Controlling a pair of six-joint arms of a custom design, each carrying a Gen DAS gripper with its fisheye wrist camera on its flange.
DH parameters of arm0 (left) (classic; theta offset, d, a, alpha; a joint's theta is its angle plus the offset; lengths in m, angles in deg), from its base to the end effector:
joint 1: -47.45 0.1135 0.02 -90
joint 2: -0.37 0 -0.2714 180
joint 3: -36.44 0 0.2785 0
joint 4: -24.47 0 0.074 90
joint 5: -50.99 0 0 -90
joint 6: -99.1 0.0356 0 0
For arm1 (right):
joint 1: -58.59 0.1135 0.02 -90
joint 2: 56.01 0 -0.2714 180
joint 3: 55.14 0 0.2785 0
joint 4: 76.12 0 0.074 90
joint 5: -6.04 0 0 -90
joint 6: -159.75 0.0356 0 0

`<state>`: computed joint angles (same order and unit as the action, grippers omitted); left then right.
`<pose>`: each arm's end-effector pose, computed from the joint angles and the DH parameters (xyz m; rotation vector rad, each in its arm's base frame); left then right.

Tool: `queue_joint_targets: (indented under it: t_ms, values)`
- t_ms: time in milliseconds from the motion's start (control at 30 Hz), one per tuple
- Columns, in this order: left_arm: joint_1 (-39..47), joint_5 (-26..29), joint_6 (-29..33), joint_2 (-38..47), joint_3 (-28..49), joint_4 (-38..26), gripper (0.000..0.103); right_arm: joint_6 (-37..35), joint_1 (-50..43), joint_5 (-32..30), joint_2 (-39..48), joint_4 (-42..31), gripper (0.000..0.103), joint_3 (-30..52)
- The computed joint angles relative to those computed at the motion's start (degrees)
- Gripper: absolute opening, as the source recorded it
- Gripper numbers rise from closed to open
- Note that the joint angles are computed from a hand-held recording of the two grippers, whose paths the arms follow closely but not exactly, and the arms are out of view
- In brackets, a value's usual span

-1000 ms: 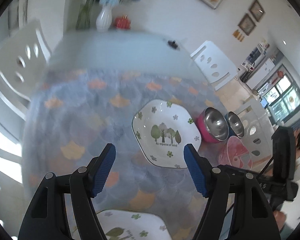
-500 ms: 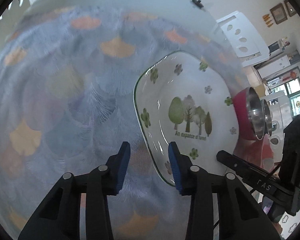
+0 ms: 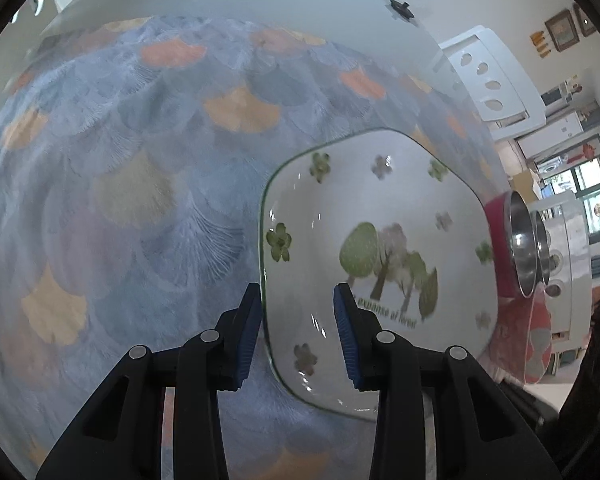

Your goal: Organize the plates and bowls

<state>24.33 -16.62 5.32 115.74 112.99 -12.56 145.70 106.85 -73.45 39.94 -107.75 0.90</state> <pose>0.3436 -0.1614 0.0805 0.5620 2.8708 -0.6473 0.2021 0.2167 0.1014 0.7149 2.7247 0.2833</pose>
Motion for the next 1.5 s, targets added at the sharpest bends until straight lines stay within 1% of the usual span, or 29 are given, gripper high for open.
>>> queue_joint_targets:
  t_ms: [67,100,133,167,233,333,433,500,567,633,667,833,933,1033,1133,1167,1200,1267,1400,1500]
  values:
    - [0.1,0.2,0.2,0.8,0.7,-0.4,0.033,1.3,0.3,-1.0,-1.3,3.8,0.027,-2.4]
    - [0.1,0.4,0.5,1.1,0.9,-0.6,0.033,1.5,0.0,-2.0,-1.5,6.0,0.029,-3.6]
    - [-0.1,0.5,0.9,1.4,1.1,-0.8,0.033,1.1,-1.0,-4.6,-2.5,9.9,0.03,-6.5]
    - [-0.4,0.3,1.0,1.5,1.2,-0.7,0.033,1.0,-1.8,-6.3,-3.0,12.2,0.031,-8.4]
    - [-1.1,-0.6,1.8,1.1,0.6,-0.1,0.033,0.4,-3.0,-7.6,-6.0,16.5,0.031,-13.2]
    - [-1.9,-1.6,2.3,0.9,0.1,0.8,0.033,-1.2,-4.5,-5.6,-11.1,12.2,0.031,-15.6]
    - [-2.1,-1.1,1.7,1.7,1.0,1.2,0.033,-3.9,-7.2,-3.6,-12.3,11.1,0.031,-16.1]
    - [-2.5,-1.8,1.0,2.1,1.5,1.8,0.033,-6.0,-9.5,-5.1,-10.5,14.1,0.031,-16.5]
    - [-3.4,-3.2,1.8,2.0,1.4,2.4,0.033,-7.6,-10.7,-6.2,-7.9,17.8,0.031,-16.4]
    - [-3.6,-3.7,3.4,1.7,1.1,2.6,0.033,-7.9,-10.8,-6.4,-5.6,20.5,0.03,-16.6]
    - [-3.5,-3.3,3.8,1.7,1.0,2.4,0.033,-7.8,-10.0,-5.0,-5.8,20.9,0.03,-17.0]
    - [-2.6,-1.0,4.5,-0.8,-1.2,3.1,0.033,-11.2,-7.7,-1.8,-5.1,18.2,0.03,-15.6]
    - [-1.8,1.8,5.4,-3.1,-2.2,1.6,0.033,-12.0,-9.1,-3.1,-6.6,19.6,0.03,-17.3]
    - [-2.4,0.2,7.2,-6.4,-4.4,1.7,0.033,-13.3,-9.9,-3.8,-8.5,21.1,0.031,-19.2]
    - [-4.8,-4.5,10.4,-9.9,-7.5,3.7,0.022,-14.8,-9.1,-3.6,-10.1,21.3,0.031,-19.4]
    - [-5.4,-5.9,10.9,-10.5,-8.2,4.2,0.021,-14.9,-8.9,-3.5,-10.1,21.1,0.032,-19.1]
    - [-5.5,-6.3,10.7,-10.8,-8.9,5.0,0.021,-14.9,-8.0,-2.0,-9.8,19.6,0.032,-18.2]
    - [-5.3,-6.4,10.1,-9.6,-8.8,5.1,0.018,-16.1,-7.0,-0.8,-8.1,18.9,0.032,-16.9]
    - [-2.9,-3.1,8.0,-9.6,-10.3,7.4,0.016,-17.0,-4.0,3.2,-6.4,15.6,0.031,-14.4]
    - [-1.8,-3.4,8.2,-9.7,-11.4,8.1,0.015,-17.5,-1.3,7.1,-4.8,12.5,0.031,-11.8]
